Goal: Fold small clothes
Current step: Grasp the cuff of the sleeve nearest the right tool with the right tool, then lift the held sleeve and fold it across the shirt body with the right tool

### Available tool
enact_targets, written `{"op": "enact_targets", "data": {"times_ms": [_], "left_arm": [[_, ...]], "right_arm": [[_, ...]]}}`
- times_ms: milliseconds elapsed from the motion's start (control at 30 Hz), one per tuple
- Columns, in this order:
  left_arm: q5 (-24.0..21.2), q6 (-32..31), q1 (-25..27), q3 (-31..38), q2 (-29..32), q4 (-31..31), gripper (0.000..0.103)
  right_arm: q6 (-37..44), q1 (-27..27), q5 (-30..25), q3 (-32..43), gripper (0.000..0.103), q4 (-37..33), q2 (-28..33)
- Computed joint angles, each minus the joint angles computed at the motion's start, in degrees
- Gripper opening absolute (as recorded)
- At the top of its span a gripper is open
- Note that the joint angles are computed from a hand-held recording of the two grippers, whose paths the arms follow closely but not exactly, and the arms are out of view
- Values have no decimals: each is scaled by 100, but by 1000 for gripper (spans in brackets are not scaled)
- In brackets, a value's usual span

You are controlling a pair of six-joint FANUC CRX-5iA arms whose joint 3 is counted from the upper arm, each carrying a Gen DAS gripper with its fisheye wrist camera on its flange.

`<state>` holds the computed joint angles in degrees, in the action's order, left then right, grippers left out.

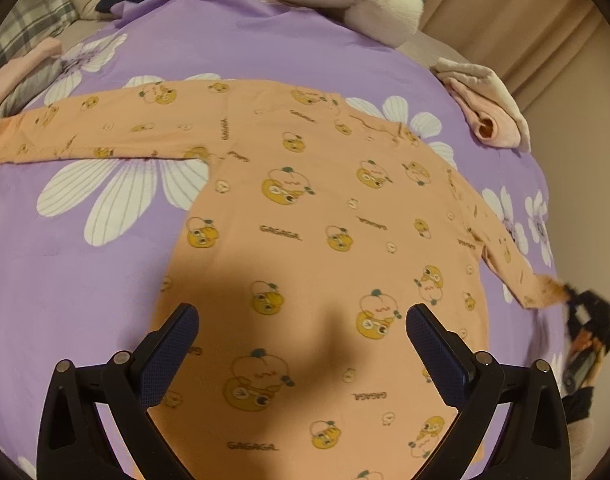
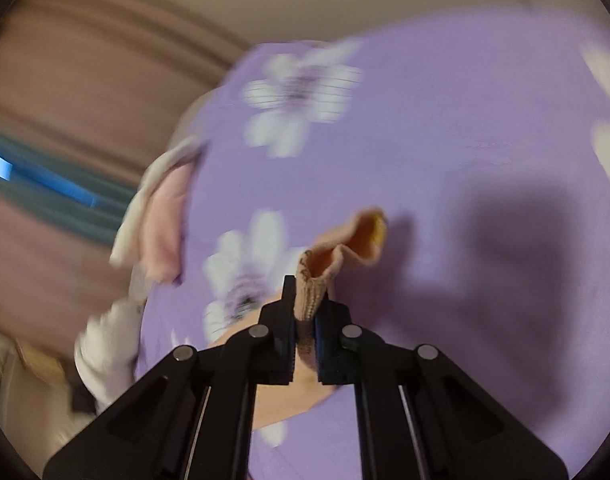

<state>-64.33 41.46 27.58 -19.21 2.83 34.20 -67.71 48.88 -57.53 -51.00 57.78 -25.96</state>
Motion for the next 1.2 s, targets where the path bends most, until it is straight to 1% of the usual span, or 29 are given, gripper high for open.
{"op": "enact_targets", "data": {"times_ms": [100,133,267,300,367,533,600,700,800,900,967,1000,1033,1067,1100,1133,1167,1200], "left_arm": [[-70,-17,141,43,67,67,103],[-73,-14,187,49,72,72,103],[-101,-48,446,69,114,160,103],[-126,-58,553,83,142,195,103],[-143,-60,699,104,181,231,103],[-80,-37,1069,148,277,347,103],[-62,-21,1179,199,342,332,103],[-14,23,1296,262,406,268,103],[27,83,1375,333,497,243,103],[72,96,1396,372,544,234,103],[84,55,1391,377,555,247,103],[72,17,1376,383,565,265,103],[60,-1,1355,393,574,269,103],[29,-22,1333,413,593,272,103],[-32,-41,1292,450,632,293,103],[-91,-68,1263,473,669,331,103],[-173,-77,1224,514,717,357,103],[-299,-70,1165,583,789,382,103]], "right_arm": [[1518,-231,138,1035,8,-35,690],[1890,-284,217,1350,8,-48,912],[2961,-423,547,2495,8,-93,1741],[3362,-408,525,2939,8,-142,2072],[3942,-351,460,3552,8,-236,2523],[5330,-192,533,5195,8,-489,3789],[5969,-54,368,5958,8,-623,4426],[6851,34,209,6781,8,-951,5171],[8010,218,-149,7753,8,-1486,6046],[8922,370,-498,8444,11,-1955,6671],[9615,482,-903,8988,11,-2163,7162],[9991,535,-1129,9242,14,-2303,7379],[10494,559,-1339,9521,27,-2645,7576],[10711,570,-1459,9699,38,-2801,7684],[10918,575,-1437,9636,40,-2957,7668],[11061,576,-1234,9334,40,-3105,7482],[11084,578,-1034,9135,42,-3159,7357],[11064,558,-697,8730,44,-3245,7074]]}}
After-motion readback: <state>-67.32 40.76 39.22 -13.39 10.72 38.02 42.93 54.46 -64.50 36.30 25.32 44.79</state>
